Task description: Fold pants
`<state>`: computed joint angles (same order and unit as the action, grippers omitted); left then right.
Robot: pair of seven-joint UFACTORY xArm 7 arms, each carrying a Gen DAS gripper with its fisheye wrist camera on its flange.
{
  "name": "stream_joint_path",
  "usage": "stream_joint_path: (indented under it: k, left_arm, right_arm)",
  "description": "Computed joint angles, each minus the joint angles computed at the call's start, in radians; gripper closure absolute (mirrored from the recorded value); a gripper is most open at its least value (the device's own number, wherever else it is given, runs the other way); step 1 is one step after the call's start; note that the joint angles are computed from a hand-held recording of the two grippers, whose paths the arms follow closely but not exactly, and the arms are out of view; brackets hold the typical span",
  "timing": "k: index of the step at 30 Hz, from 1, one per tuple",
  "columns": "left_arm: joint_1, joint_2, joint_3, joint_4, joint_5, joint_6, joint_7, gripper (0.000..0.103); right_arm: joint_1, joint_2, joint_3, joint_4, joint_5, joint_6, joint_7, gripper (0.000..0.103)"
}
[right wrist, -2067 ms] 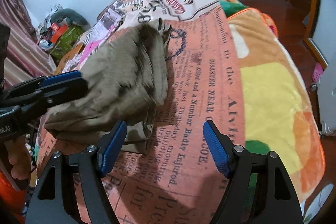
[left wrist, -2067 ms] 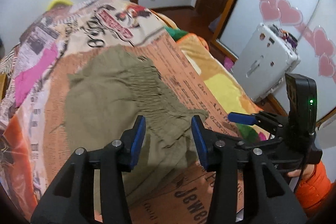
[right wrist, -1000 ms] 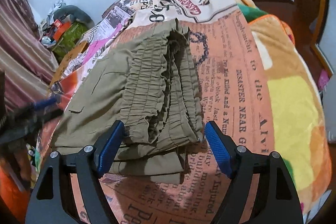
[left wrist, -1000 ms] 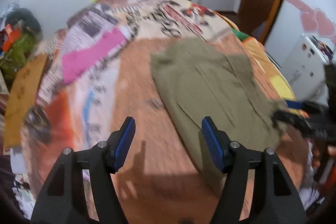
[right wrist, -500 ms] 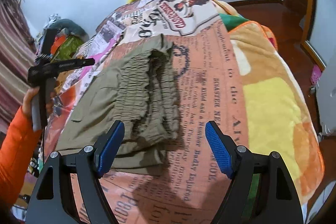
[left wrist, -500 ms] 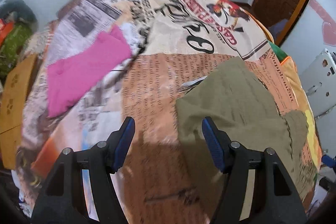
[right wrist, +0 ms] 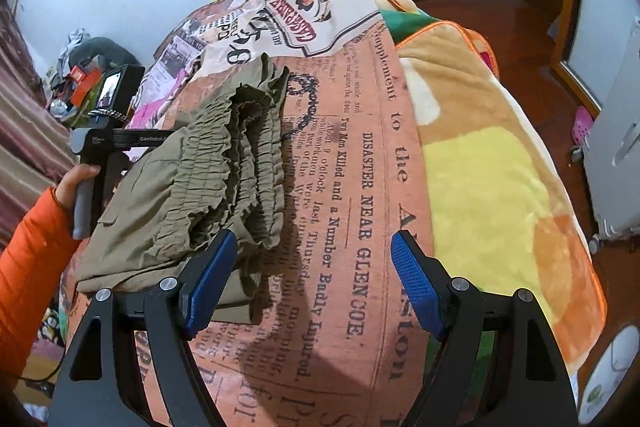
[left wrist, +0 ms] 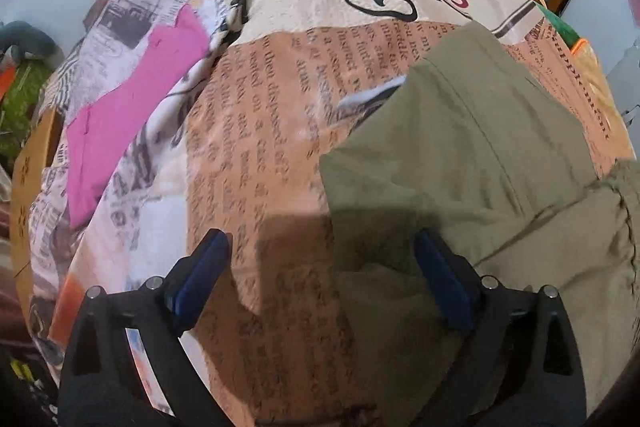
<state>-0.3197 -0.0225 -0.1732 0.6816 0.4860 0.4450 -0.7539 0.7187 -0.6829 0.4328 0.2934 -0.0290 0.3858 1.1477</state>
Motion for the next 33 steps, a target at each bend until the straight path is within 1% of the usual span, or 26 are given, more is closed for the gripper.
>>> stream_joint_path:
  k: [2, 4, 6, 12, 15, 17, 19, 21, 24, 26, 28, 30, 33]
  left_arm:
    - [-0.007, -0.041, -0.011, -0.024, 0.023, 0.034, -0.022, 0.007]
    - [-0.006, -0.086, -0.023, -0.065, 0.037, 0.045, -0.039, 0.007]
    - [-0.003, -0.146, -0.031, -0.11, 0.014, 0.059, -0.036, 0.007]
    - [-0.01, -0.391, -0.069, -0.287, -0.112, 0.091, -0.023, 0.007]
    - [-0.05, -0.551, -0.079, -0.392, -0.213, 0.119, -0.028, 0.007]
    - [-0.097, -0.66, -0.078, -0.458, -0.29, 0.141, -0.031, 0.007]
    - [-0.159, -0.782, -0.071, -0.523, -0.366, 0.172, -0.034, 0.007]
    - [-0.213, -0.878, -0.083, -0.567, -0.427, 0.203, -0.06, 0.007]
    - [-0.274, -1.012, -0.105, -0.615, -0.479, 0.262, -0.109, 0.007]
    - [-0.285, -1.069, -0.127, -0.621, -0.479, 0.325, -0.139, 0.007]
    - [-0.294, -1.118, -0.132, -0.629, -0.475, 0.376, -0.15, 0.007]
    - [-0.3, -1.192, -0.14, -0.641, -0.463, 0.46, -0.163, 0.007]
    - [-0.305, -1.296, -0.123, -0.666, -0.453, 0.558, -0.155, 0.008]
  right_arm:
    - [0.003, -0.002, 0.008, 0.004, -0.005, -0.002, 0.001, 0.027]
    - [0.011, -0.003, 0.011, 0.007, -0.004, 0.001, 0.001, 0.027]
    - [0.021, -0.008, 0.013, 0.007, -0.002, 0.009, 0.0, 0.027]
    - [0.05, -0.034, 0.031, 0.008, 0.004, 0.048, 0.018, 0.027]
    - [0.058, -0.041, 0.039, 0.01, 0.001, 0.057, 0.026, 0.027]
    - [0.055, -0.036, 0.048, 0.019, -0.006, 0.064, 0.03, 0.027]
    - [0.056, -0.023, 0.049, 0.03, -0.012, 0.062, 0.026, 0.027]
    - [0.049, -0.009, 0.063, 0.047, -0.023, 0.065, 0.029, 0.027]
    - [0.039, 0.026, 0.076, 0.07, -0.043, 0.052, 0.023, 0.027]
    - [0.031, 0.059, 0.081, 0.079, -0.056, 0.025, 0.017, 0.027]
    - [0.019, 0.097, 0.092, 0.09, -0.073, 0.01, 0.015, 0.027]
    - [0.012, 0.12, 0.099, 0.088, -0.085, -0.008, 0.021, 0.027]
    - [0.027, 0.139, 0.076, 0.068, -0.073, -0.054, 0.026, 0.027]
